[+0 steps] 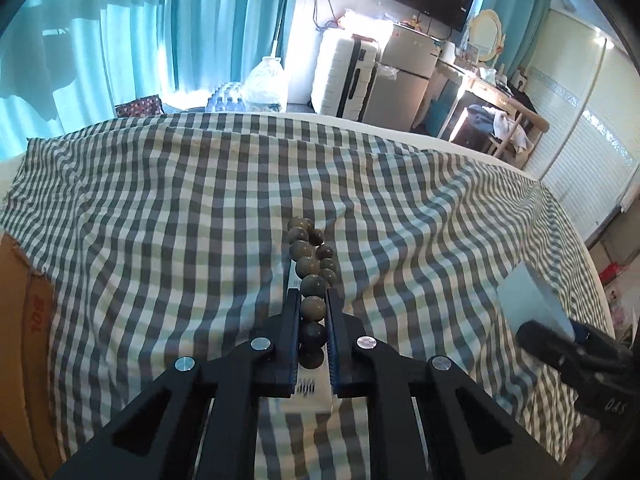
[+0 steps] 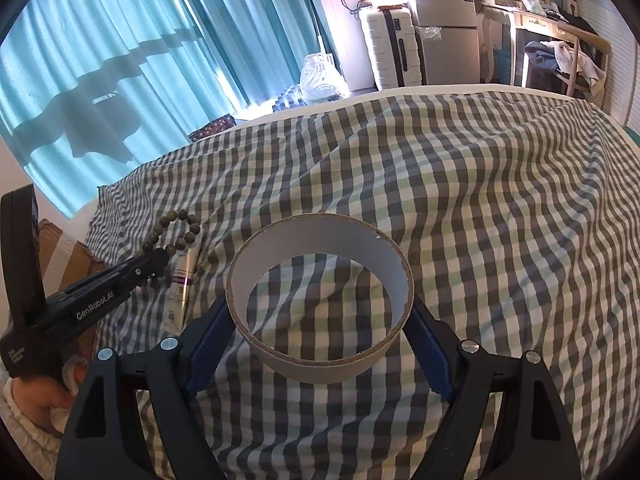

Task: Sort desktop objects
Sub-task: 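Carry the bracelet and tape roll over the cardboard box and release both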

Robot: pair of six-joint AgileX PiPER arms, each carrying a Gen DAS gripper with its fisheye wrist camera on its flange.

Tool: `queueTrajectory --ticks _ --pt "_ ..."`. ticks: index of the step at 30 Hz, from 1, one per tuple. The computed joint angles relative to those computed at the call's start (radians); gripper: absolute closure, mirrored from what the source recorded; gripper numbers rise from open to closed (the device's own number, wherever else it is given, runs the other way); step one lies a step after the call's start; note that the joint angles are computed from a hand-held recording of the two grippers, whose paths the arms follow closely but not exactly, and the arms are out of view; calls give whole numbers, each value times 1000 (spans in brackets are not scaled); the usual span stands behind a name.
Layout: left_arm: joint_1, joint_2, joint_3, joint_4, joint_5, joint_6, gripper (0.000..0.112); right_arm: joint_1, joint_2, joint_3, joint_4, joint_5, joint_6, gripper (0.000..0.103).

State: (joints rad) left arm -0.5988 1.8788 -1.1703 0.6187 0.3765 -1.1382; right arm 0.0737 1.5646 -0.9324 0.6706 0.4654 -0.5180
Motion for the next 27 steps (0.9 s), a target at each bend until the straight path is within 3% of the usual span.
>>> queueTrajectory --ticks 3,8,16,21,27 --pt "-26 -88 110 76 -8 -116 102 9 -55 18 -28 23 46 20" --pt "-96 -264 226 114 61 -196 102 25 -161 37 -96 76 118 20" --pt "-263 -484 258 141 306 -278 102 130 -359 38 -263 180 318 20" --pt "-383 -590 252 137 463 -320 102 265 -482 35 -423 242 504 20" --pt "-591 -679 209 171 706 -406 102 484 -602 17 -641 335 796 20"
